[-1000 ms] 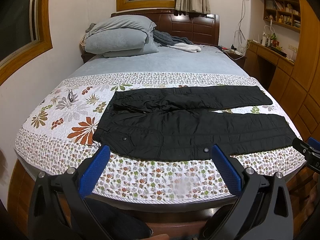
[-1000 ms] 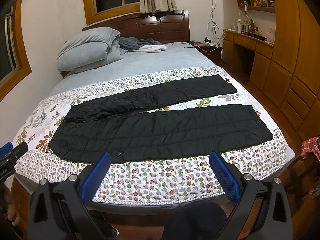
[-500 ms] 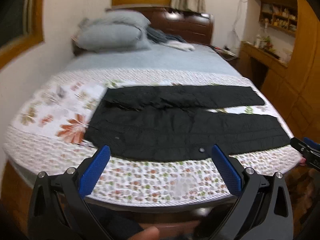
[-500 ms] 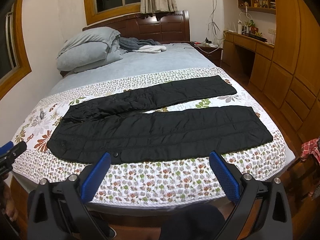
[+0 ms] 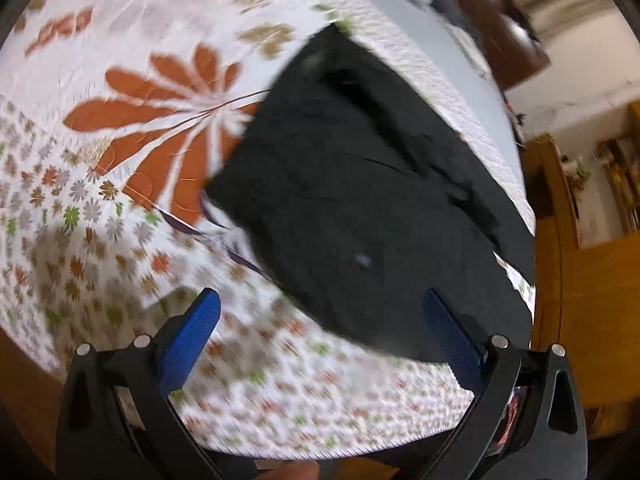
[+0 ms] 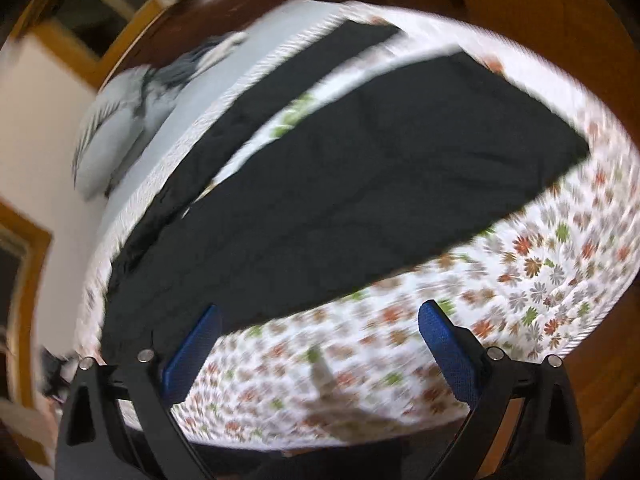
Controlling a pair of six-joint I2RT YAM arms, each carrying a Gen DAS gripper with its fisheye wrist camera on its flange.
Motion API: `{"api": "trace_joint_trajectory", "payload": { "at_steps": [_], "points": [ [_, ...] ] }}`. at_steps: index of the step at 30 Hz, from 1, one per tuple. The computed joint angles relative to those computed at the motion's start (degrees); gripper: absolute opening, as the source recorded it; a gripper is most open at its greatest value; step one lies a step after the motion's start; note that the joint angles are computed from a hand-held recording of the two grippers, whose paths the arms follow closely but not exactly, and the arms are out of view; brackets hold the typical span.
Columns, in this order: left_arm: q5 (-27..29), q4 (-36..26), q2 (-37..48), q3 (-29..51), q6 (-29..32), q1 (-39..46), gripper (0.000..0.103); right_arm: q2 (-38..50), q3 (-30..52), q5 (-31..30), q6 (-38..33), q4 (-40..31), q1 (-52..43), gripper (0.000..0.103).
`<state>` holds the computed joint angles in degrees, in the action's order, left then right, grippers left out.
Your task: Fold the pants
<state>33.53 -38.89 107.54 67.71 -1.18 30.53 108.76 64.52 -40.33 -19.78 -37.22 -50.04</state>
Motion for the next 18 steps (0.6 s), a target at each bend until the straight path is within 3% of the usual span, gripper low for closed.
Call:
{"api": "trace_joint_trajectory", "payload": {
  "at_steps": [3,5,11,16,17,18],
  "points": [
    [1.53,3.59,5.34,1.75,-2.87,1.16,0.100,8.06,5.56,-2.23,1.50,-0.62,-2.19,0.100],
    [5.82,4.15,8.53,3.81,-3.02,1.47,0.100,11.38,8.09,-3.89,1.97,-0.87,-3.00,0.100],
    [5.67,5.52,12.66,8.28,-5.90,-1.99,0.100,17.66,14.80,-11.13,2.01,-4.20,-5.65,0.100],
    [4.14,11.32,10.28,4.12,-8.46,-3.82,0.098,27.21,27.68,-18.41,1.84,-13.23,-9.54,0.100],
    [3.85,11.73,9.91,3.62,-8.46,-3.78,0.093,29.39,30.60,-19.99,2.76,-14.89,-10.84,0.100],
    [3.07,11.74,9.44,3.14,-8.02,-3.61,0.081,31.10,32.86,-21.42,4.08,-15.35,-11.45,0.100]
  ]
}}
